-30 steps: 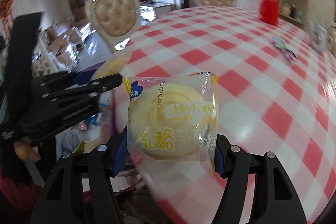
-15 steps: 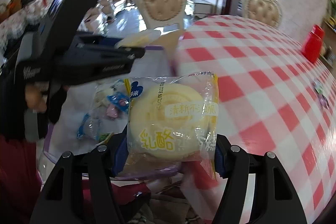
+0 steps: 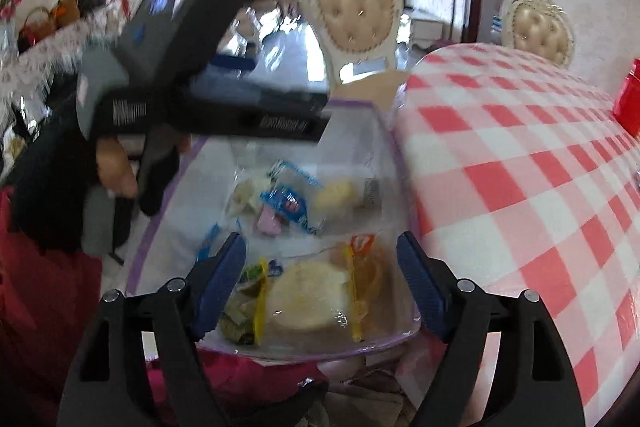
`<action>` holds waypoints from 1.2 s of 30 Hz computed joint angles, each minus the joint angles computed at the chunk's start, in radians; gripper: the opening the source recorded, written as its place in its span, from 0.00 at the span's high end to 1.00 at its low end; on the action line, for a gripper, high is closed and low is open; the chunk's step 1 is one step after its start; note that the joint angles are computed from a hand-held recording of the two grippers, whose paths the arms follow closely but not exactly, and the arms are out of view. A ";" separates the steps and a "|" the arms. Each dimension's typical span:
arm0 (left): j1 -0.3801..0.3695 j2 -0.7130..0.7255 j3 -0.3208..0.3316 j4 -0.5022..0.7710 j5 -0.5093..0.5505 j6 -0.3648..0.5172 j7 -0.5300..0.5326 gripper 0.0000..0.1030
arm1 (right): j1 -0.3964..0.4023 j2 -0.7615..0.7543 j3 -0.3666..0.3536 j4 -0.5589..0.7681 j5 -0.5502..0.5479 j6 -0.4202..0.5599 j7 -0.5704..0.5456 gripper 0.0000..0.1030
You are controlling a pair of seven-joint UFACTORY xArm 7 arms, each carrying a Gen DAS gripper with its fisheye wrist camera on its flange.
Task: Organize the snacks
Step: 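Open both tools to drop the bun bags into the bin, then move both open tools back to the table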
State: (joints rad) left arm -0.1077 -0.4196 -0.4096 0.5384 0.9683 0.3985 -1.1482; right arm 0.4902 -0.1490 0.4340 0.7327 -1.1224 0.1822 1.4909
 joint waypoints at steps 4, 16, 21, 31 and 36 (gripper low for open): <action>-0.001 0.036 -0.029 0.030 0.040 0.012 -0.051 0.10 | -0.065 -0.126 -0.002 -0.101 -0.032 -0.031 0.101 0.24; -0.185 0.354 -0.011 0.289 0.048 -0.118 -0.196 0.03 | -0.138 -0.707 -0.342 -0.592 0.209 0.029 -0.063 0.16; -0.301 0.678 -0.017 0.615 -0.028 -0.140 -0.088 0.03 | -0.270 -0.753 -0.521 -0.653 0.249 0.039 -0.239 0.16; -0.609 1.327 0.165 1.559 -0.239 0.092 -0.138 0.02 | -0.693 -0.214 -0.433 -0.383 0.239 -0.286 -0.350 0.15; -0.662 1.426 0.314 1.656 -0.228 -0.080 -0.335 0.02 | -0.878 -0.014 -0.272 -0.211 0.276 -0.313 -0.394 0.15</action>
